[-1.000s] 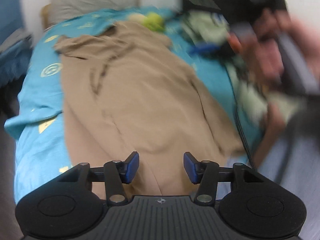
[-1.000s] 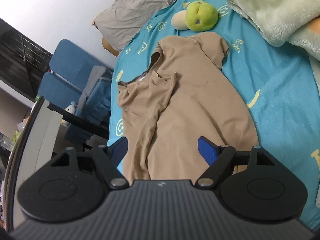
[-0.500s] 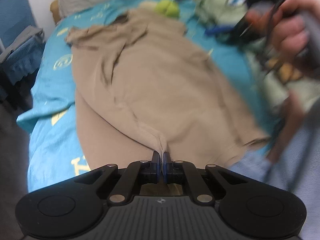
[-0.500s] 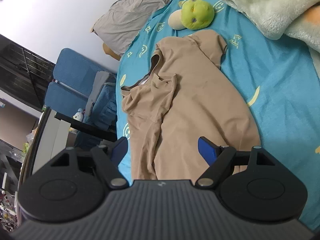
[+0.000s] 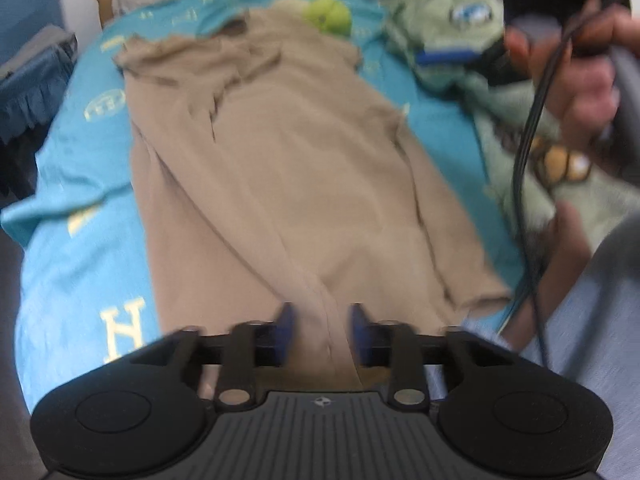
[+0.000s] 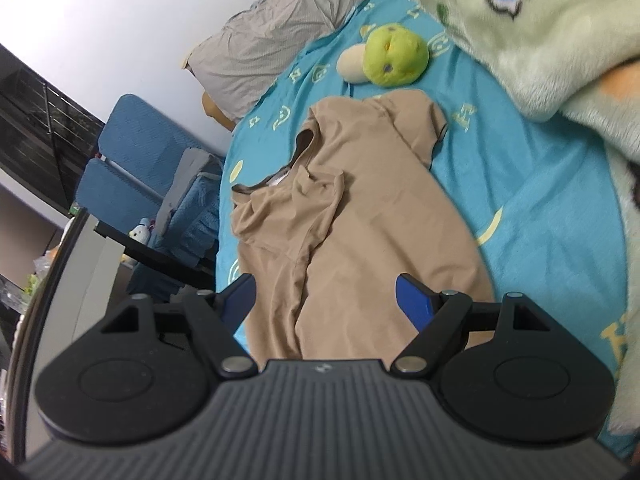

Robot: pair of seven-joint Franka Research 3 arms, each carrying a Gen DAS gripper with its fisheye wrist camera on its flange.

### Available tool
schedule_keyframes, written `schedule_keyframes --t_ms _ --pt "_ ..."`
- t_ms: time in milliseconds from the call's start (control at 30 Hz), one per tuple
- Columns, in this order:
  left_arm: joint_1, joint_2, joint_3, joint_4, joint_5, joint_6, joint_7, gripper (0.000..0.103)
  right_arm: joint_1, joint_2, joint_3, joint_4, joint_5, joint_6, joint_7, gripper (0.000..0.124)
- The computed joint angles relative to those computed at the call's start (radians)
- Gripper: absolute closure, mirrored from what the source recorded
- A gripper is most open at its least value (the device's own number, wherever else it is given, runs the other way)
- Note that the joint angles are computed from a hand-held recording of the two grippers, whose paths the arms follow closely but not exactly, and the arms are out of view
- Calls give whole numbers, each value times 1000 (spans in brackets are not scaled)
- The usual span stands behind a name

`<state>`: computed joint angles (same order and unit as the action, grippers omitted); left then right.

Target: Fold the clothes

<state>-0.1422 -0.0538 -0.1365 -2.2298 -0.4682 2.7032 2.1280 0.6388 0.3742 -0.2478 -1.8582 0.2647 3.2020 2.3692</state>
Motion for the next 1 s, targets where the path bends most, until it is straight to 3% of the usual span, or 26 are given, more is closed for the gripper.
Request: schedule_keyframes --t_ms 100,167,267,333,367,400,467,567,700,733,833,933,1000 --pt "-2 -2 6 23 -52 63 20 33 101 -3 -119 -15 -25 7 38 44" --pt "-4 30 3 65 -74 142 11 16 168 0 -201 -22 -40 6 57 44" --pt "13 112 -24 154 -143 276 25 0 268 15 -326 -22 -75 -9 86 44" --pt "36 179 -55 214 -188 372 33 0 348 39 -426 -17 -104 -24 120 41" --pt "29 212 -44 237 -144 405 -23 0 386 55 -473 -15 -117 -29 139 30" --pt "13 242 -22 259 -98 434 -84 0 409 70 -503 -10 -125 -30 154 31" --pt "1 288 1 287 -55 476 -164 0 377 81 -474 9 -126 -32 151 33" --pt "27 310 -9 269 -20 529 -193 0 221 101 -311 62 -80 -11 137 33" --pt "21 346 25 276 20 546 -260 0 78 234 -206 238 27 -57 237 33" --pt "46 359 5 288 21 536 -275 0 21 278 -161 297 51 -62 267 33" --pt "153 391 -100 311 21 504 -284 0 -121 427 -42 448 148 29 360 33" --pt "170 415 -111 313 65 528 -301 0 -190 568 7 605 214 57 399 32" --pt "184 435 -123 320 91 540 -317 0 -179 657 -59 721 205 -5 416 31"
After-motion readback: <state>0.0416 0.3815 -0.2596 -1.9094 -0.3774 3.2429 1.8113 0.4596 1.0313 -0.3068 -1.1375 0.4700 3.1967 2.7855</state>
